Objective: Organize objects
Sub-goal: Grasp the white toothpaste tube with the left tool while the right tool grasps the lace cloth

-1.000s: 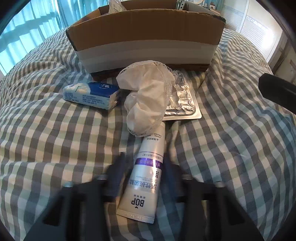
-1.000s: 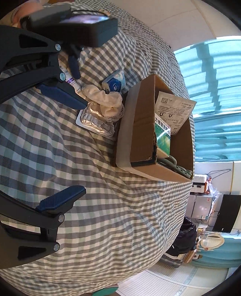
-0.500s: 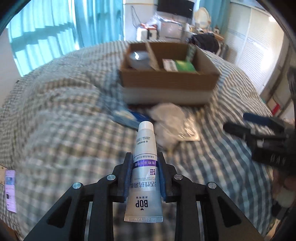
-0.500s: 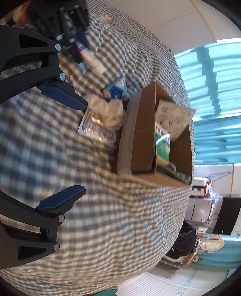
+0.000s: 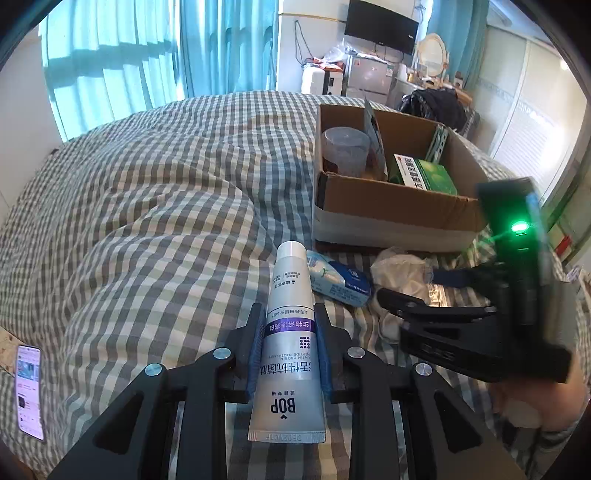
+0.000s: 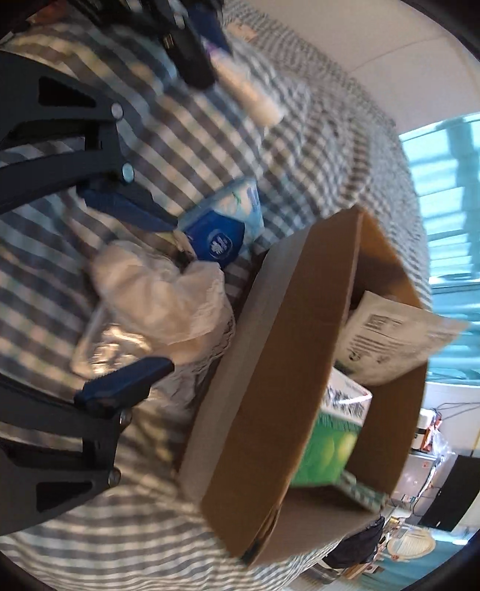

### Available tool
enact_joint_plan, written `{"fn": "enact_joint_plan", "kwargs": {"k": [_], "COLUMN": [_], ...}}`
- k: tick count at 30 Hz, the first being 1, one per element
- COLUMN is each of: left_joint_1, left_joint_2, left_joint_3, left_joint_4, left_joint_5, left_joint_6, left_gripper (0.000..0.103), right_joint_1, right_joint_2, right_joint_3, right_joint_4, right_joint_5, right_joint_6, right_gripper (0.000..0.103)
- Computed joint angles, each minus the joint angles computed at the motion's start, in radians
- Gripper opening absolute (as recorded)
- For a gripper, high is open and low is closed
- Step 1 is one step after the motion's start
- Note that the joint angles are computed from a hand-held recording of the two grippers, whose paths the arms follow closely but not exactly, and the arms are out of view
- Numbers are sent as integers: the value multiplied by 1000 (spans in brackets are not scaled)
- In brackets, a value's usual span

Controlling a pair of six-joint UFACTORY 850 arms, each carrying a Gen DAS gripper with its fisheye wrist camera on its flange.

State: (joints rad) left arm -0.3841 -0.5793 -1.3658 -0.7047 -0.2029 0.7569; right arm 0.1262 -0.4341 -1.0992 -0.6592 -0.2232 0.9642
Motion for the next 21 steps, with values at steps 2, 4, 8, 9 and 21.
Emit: {"fn": "enact_joint_plan", "kwargs": {"k": [2,4,8,9,21], "left_joint_1": [4,6,6,5,-21], "left_joint_2": [2,8,34,42,184], "left_joint_3": [7,17,45,53,76], "left_joint_4": [-76,-104,-194,-222,-169], "left_joint_5": [-9,-15,-22,-20,-57], "left_joint_6": [66,87,147,164,108], "left_gripper": [26,26,26,26,26], "right_joint_1": [-1,11,21,24,68], "right_joint_2": [-31,-34,18,42,344], "right_joint_3": [-28,-30,22,41,167], "right_joint_4": [83,2,-42,-57,-225], "right_joint_5": [-16,-42,-26,-22,-135], "right_joint_6": [-92,-28,10,20,153], "right_gripper": [26,22,13,13,12]}}
